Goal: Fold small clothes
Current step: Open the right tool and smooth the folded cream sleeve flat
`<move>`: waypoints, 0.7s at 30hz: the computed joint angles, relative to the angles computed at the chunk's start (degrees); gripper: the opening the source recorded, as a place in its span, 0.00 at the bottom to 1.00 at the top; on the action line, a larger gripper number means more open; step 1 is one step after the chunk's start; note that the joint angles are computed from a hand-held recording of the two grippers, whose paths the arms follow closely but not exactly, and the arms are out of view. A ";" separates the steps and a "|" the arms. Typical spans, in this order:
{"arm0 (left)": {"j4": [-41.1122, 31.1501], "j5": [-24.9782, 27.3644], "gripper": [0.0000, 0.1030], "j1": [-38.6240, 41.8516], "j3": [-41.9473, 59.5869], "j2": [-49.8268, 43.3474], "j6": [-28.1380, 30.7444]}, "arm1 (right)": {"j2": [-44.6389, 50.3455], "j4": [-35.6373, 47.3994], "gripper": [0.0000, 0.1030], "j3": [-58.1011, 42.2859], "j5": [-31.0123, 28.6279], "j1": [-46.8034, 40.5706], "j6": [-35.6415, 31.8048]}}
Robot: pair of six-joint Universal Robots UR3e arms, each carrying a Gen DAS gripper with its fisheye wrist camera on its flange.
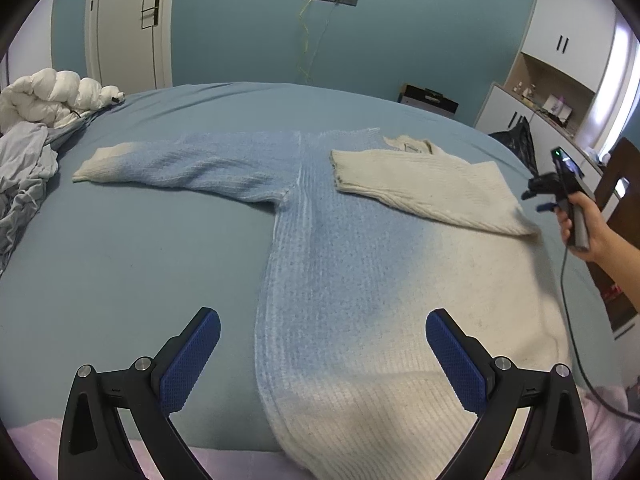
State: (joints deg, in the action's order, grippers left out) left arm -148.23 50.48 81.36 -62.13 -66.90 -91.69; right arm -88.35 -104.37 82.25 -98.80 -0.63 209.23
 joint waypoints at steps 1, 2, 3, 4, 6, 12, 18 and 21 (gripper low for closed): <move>1.32 0.16 1.00 -0.44 -1.07 0.41 -0.50 | 2.32 -0.73 0.43 -1.34 0.71 1.41 1.64; 2.97 0.32 1.00 -1.04 -2.40 0.85 -1.23 | 4.00 -2.73 0.43 -1.08 1.21 1.94 2.38; 5.39 0.60 1.00 -2.06 -4.18 1.37 -2.63 | 6.23 -4.49 0.43 -1.64 0.99 1.76 2.16; 6.15 0.77 1.00 -2.32 -4.83 1.47 -3.00 | 8.02 -5.74 0.43 -2.63 0.24 2.11 2.20; 10.24 1.54 1.00 -4.57 -7.56 1.71 -5.91 | 12.11 -10.10 0.43 -4.41 -0.69 2.17 1.59; 18.09 3.63 1.00 -8.87 -12.86 2.14 -11.07 | 23.05 -7.79 0.45 -11.86 -5.56 4.78 -3.36; 20.59 4.06 1.00 -10.35 -14.76 1.51 -13.99 | 26.20 -18.15 0.58 -20.82 -6.63 6.30 -2.23; 21.43 4.46 1.00 -10.98 -16.22 1.38 -15.00 | 39.29 -10.20 0.58 -38.82 -3.92 4.56 -4.21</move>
State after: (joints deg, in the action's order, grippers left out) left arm -126.80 54.94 70.38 -78.35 -65.52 -106.69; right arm -49.06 -114.57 43.43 -102.72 3.93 205.01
